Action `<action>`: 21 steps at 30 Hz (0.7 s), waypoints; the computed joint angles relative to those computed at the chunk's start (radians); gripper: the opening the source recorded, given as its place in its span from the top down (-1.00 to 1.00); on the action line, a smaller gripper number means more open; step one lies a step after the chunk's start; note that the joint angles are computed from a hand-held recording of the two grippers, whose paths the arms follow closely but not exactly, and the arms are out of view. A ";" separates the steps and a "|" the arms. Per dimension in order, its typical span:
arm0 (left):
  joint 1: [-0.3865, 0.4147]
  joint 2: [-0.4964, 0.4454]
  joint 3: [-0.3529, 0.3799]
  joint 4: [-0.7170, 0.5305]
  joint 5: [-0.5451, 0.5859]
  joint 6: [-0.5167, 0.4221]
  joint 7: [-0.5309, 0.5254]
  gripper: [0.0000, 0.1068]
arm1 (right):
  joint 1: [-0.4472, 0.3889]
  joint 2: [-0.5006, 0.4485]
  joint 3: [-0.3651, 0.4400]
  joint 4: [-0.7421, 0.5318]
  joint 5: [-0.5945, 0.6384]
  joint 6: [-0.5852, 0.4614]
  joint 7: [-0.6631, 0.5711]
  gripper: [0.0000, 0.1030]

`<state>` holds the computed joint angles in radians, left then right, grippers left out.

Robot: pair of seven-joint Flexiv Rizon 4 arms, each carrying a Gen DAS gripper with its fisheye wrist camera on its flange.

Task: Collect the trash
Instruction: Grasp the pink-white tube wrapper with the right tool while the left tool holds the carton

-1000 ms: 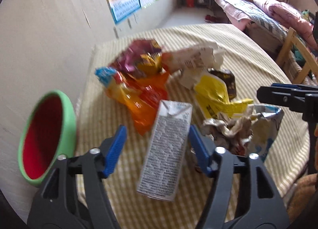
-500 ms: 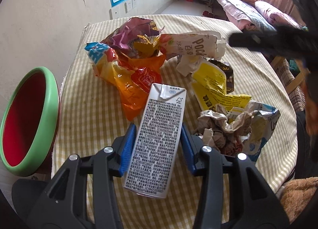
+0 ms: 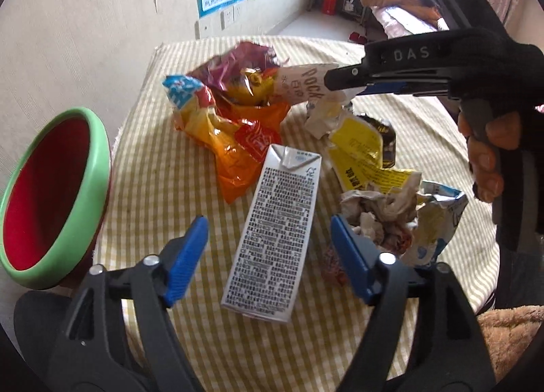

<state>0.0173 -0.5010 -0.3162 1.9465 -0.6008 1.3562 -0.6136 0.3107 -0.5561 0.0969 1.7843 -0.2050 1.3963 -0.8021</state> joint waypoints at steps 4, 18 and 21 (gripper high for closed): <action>-0.003 0.005 -0.005 0.004 0.004 0.019 0.005 -0.58 | 0.047 0.041 -0.048 0.066 -0.013 0.081 0.050 0.69; -0.033 -0.012 0.072 -0.061 0.041 -0.078 -0.154 0.23 | 0.142 0.156 -0.130 0.247 -0.071 0.192 0.202 0.02; -0.040 -0.008 0.082 -0.059 0.058 -0.079 -0.158 0.23 | 0.289 0.171 -0.306 0.291 -0.146 0.218 0.282 -0.05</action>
<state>-0.0222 -0.5094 -0.2339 1.8873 -0.5431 1.2775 -0.7716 0.6000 -0.3854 -0.2087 2.0749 -0.3510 1.6146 -0.5205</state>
